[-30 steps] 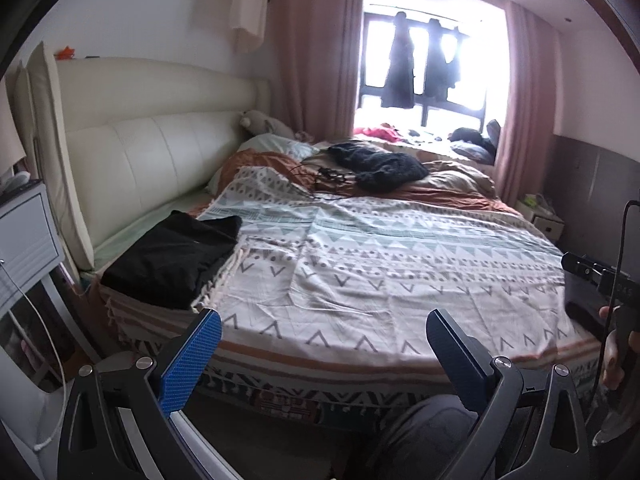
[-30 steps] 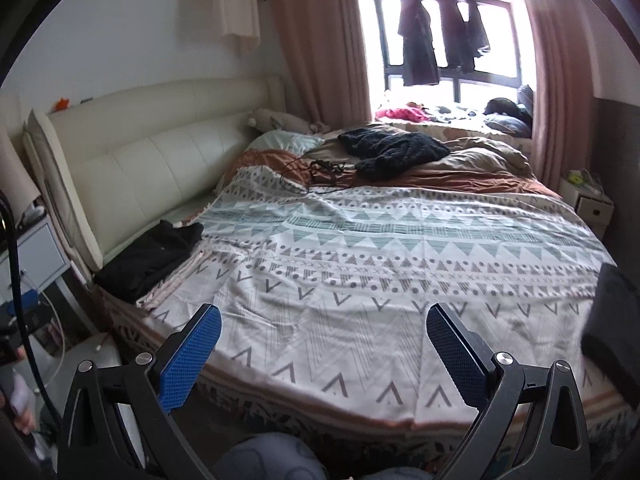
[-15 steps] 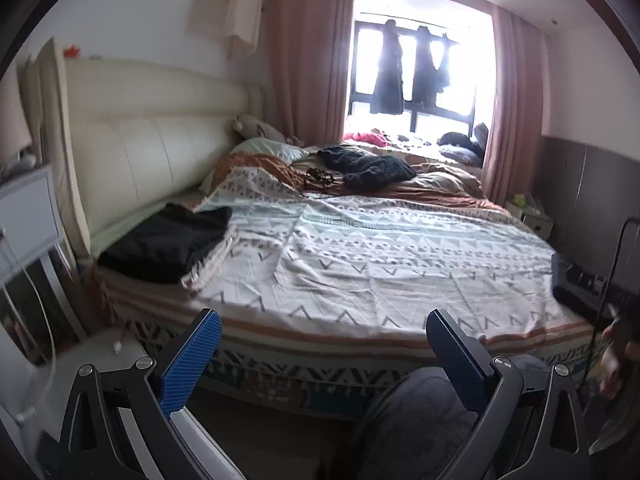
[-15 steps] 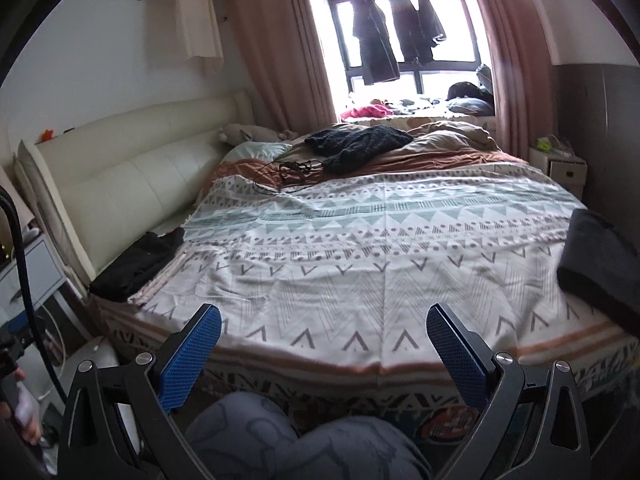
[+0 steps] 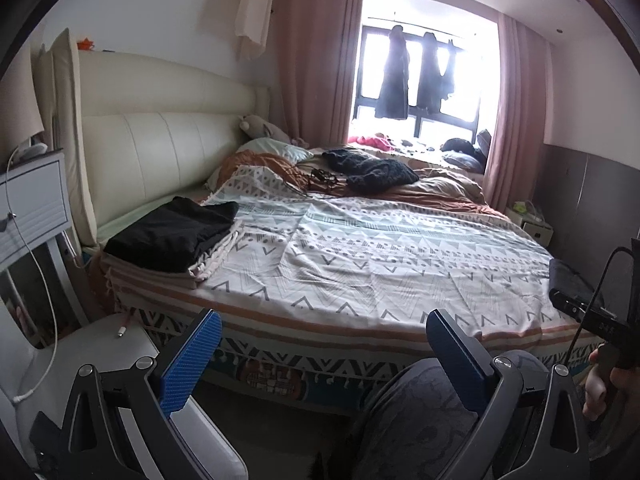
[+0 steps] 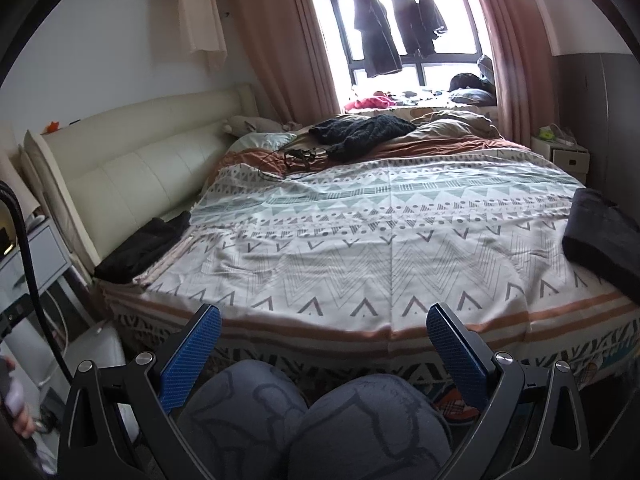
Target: Fold large clothes
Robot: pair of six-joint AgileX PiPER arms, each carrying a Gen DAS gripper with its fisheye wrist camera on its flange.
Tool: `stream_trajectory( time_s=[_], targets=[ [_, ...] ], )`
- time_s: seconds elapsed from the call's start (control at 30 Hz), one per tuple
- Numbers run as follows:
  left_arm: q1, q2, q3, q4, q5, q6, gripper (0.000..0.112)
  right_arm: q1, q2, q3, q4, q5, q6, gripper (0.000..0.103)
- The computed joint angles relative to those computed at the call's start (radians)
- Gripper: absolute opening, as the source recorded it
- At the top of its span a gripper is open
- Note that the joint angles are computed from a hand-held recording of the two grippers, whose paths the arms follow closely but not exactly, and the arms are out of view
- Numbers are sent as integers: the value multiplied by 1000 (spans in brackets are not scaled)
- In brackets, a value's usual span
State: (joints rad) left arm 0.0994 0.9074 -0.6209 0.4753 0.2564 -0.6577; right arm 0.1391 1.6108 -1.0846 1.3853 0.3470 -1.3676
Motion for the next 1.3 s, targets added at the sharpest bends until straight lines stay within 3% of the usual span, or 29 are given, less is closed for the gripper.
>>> stream_trajectory(
  time_s=[0.13,0.37,0.47,0.87,1.3],
  targets=[
    [8,-10,-1,-73,0,74,102,3,-7,4,-9,-6,10,103],
    [-12,-17,-2,-26,10,24,102,9,-18,18,21,-22,-3,103],
    [-42,-18,-6,87,33,-92,102,12,-23,22,17,-29,5,103],
    [-10,-27,-14,-69,23,59,103,6,-32,21,-8,-38,40,103],
    [-25,-37,-15,1,44,-23,103,5,-19,-7,-134,-31,193,103]
  ],
)
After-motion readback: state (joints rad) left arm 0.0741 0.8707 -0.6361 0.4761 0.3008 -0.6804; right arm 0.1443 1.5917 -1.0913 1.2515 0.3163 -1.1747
